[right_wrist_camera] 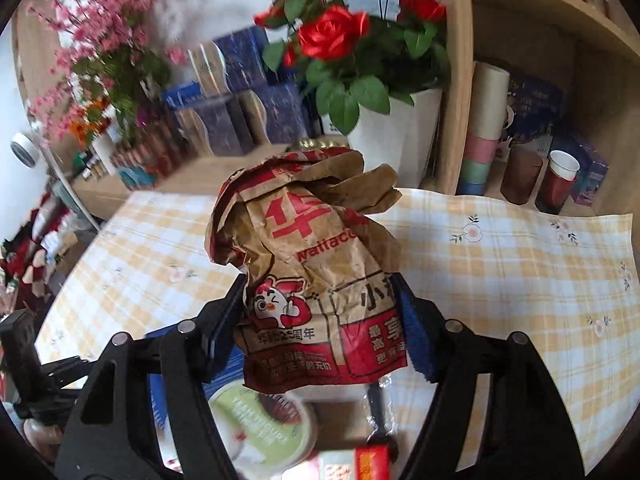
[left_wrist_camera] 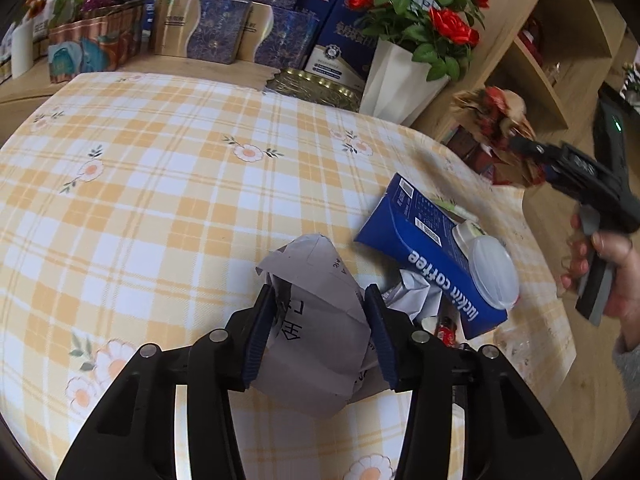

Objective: Collect trash
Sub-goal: 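Grasp the crumpled white paper with the left tool while the right tool grasps the brown paper bag, then carry the brown bag into the bin and open the right tool while the left tool carries the white paper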

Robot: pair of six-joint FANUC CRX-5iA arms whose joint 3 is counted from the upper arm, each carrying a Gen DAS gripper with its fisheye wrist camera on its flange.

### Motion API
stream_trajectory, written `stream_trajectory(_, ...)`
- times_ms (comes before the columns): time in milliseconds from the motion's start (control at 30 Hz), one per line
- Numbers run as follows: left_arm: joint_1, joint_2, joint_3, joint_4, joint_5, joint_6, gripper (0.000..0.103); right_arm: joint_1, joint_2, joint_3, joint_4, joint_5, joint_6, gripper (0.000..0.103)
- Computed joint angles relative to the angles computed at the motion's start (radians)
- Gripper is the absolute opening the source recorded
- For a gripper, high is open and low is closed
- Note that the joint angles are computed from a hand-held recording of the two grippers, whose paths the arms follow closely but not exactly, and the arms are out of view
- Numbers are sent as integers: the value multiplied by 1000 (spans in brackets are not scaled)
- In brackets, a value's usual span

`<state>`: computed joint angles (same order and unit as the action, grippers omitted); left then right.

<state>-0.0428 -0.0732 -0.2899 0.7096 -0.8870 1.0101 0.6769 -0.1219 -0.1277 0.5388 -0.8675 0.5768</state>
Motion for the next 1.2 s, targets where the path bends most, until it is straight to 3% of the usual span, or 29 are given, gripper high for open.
stream_trajectory(333,62,-98,-24,-4,-55,-23,44,178,-190,-192,139,-40,-182,70)
stream_trajectory(600,122,-210,-56,-1,-135,-45,44,423,-318,-313,266,-183,-365,70)
stream_trajectory(933,261,-395,-170,53,-311,-47,44,762,-403,-393,321,-374,-565,70)
stream_trajectory(1067,348,-472,-218,75,-392,-67,44,894,-427,-410,324,-406,-630,70)
stream_trajectory(1200,422,-533,-246,73,-461,-113,44,989,-453,-429,286,-364,-666,70)
